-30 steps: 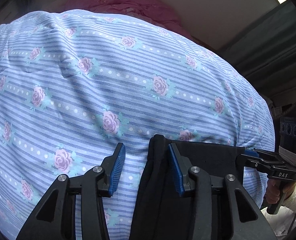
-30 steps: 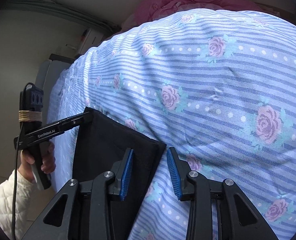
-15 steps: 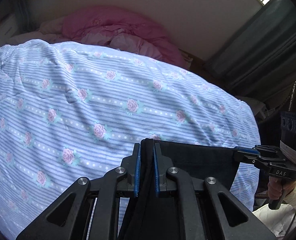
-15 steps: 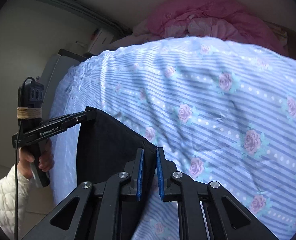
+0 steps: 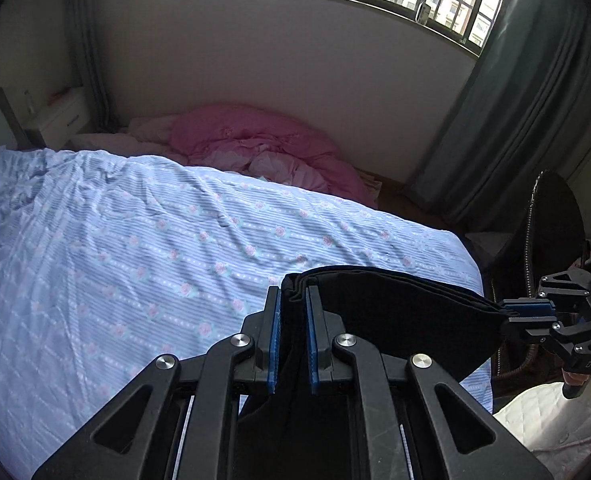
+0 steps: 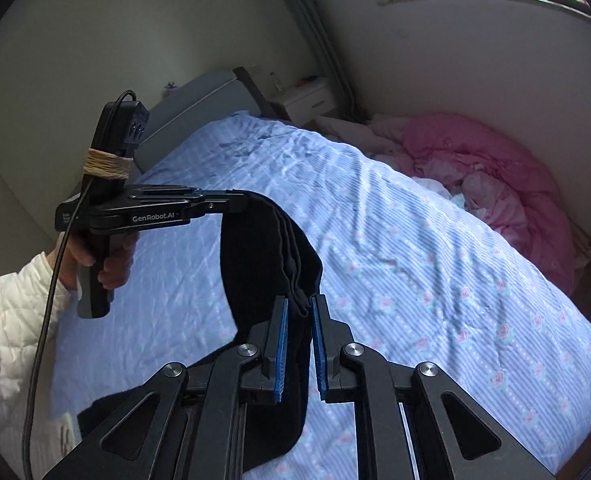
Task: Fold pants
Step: 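Lift the trouser end with both grippers and fold it over, then open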
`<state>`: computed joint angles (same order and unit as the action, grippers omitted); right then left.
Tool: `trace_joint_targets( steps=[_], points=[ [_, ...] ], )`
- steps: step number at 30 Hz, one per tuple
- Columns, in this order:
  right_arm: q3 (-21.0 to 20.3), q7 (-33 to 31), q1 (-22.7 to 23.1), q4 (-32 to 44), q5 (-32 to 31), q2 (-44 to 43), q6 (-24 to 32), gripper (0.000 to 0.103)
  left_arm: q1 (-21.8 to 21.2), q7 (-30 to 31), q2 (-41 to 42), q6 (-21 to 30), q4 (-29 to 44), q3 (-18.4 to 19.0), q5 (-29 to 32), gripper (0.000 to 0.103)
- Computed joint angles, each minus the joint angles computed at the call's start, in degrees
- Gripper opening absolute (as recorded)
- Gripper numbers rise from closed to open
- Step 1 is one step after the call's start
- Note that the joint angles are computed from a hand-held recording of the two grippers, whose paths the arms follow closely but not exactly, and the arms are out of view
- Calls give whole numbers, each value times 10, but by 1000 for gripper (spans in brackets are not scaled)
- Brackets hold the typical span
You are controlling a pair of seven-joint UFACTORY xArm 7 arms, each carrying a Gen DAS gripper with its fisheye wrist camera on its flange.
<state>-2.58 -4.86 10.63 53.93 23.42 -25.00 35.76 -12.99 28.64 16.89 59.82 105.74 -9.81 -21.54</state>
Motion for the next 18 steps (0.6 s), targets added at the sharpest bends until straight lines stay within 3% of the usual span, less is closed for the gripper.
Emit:
trace_joint_targets(
  steps=[4, 9, 18],
  points=[
    [43, 10, 36, -6, -15, -39, 24, 13, 35, 19, -156, -30, -184, 28, -38, 12],
    [86, 28, 104, -16, -2, -57, 49, 13, 54, 50, -306, -42, -363, 85, -55, 12],
    [182, 107, 190, -35, -40, 13, 16, 13, 93, 120, -420, -40, -564, 175, -56, 12]
  ],
)
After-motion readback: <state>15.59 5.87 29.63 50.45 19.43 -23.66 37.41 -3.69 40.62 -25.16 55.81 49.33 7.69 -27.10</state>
